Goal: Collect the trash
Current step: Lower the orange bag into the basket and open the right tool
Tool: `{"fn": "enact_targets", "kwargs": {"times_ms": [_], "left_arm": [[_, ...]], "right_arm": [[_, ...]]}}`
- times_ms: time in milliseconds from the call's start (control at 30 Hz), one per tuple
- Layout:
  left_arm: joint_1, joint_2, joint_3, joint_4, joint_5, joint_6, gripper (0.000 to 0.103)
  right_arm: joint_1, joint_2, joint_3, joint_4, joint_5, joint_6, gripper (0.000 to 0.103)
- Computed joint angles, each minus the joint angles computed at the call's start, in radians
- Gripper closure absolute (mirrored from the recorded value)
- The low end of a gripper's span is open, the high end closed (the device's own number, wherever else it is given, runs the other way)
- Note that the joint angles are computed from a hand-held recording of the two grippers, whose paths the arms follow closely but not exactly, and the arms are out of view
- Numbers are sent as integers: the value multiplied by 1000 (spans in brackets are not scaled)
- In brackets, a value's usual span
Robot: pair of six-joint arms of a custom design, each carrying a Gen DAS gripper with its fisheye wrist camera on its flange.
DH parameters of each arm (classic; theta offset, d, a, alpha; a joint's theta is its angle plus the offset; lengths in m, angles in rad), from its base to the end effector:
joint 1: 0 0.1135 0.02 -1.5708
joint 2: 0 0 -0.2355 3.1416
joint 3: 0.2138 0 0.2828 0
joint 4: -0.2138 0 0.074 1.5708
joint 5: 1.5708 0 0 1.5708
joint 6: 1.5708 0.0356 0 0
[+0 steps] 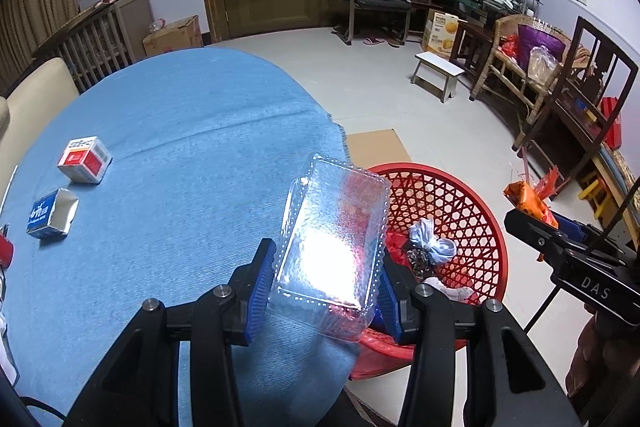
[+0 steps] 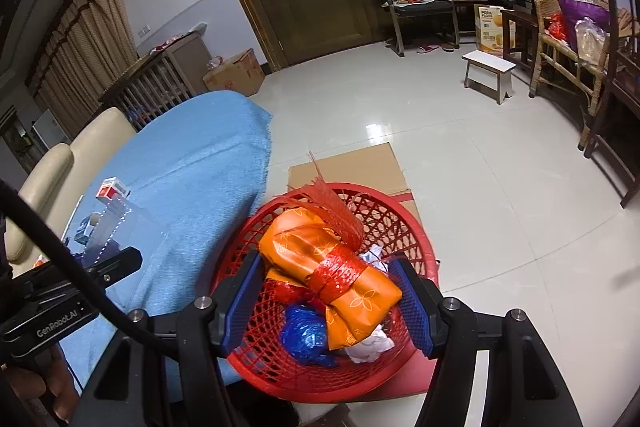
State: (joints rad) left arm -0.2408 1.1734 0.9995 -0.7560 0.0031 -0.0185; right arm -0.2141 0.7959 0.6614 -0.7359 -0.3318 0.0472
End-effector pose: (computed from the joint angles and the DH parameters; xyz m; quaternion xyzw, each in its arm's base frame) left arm 0.2689 -0.0662 0.2541 0.1058 0.9432 -0.0422 0.3122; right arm 0.2043 -0.0326 0.2219 0.0645 0.9259 0.1264 0.3501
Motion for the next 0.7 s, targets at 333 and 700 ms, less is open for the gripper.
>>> {"fn": "enact_targets", "kwargs": {"times_ms": [333, 700], "left_arm": [[-43, 72, 34, 17, -9, -19, 54], [-65, 145, 75, 23, -9, -25, 54]], "right_arm": [[20, 101, 19, 53, 24, -8, 36], [33, 269, 59, 67, 47, -13, 28]]}}
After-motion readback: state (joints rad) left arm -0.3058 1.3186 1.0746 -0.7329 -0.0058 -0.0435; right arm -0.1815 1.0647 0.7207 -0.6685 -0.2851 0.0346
